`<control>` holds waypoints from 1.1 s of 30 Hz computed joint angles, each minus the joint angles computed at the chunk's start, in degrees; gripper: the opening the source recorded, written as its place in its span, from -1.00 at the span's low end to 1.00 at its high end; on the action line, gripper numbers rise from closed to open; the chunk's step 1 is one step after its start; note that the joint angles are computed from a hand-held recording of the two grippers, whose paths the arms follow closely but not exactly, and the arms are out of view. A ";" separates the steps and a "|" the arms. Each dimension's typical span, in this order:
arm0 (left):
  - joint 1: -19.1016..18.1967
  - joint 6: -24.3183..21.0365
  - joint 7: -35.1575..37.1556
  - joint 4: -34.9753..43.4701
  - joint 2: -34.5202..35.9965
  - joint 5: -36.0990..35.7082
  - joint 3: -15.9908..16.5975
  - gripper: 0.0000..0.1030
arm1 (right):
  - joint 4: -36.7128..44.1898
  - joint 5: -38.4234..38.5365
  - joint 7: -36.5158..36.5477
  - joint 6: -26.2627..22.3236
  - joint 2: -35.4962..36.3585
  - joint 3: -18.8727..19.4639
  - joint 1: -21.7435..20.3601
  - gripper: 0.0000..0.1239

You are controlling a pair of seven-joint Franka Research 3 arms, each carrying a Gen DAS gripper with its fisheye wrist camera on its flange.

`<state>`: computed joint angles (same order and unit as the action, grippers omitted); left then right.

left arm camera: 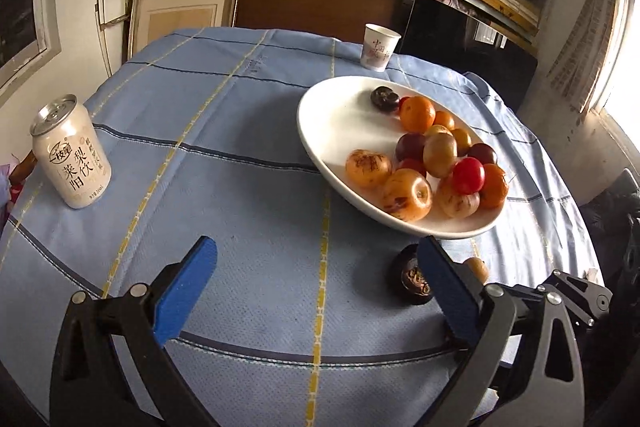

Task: Organize fruits
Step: 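Grasp a dark brown fruit from the pile with the right tool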

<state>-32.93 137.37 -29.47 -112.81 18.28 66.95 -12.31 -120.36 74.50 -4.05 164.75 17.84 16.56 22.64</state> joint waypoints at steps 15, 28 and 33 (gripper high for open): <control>0.11 0.67 0.76 -0.01 0.17 -0.67 0.04 0.91 | 1.08 -7.26 7.45 1.85 2.33 1.16 -0.58 -0.33; -0.28 0.16 9.19 3.52 3.51 -4.81 -0.10 0.91 | 4.41 19.75 1.58 -13.97 -0.58 -1.54 -7.85 -0.34; -4.30 -5.01 21.03 10.85 8.80 -4.51 0.30 0.91 | 5.82 19.36 5.70 -12.17 0.69 -4.42 -5.15 -0.34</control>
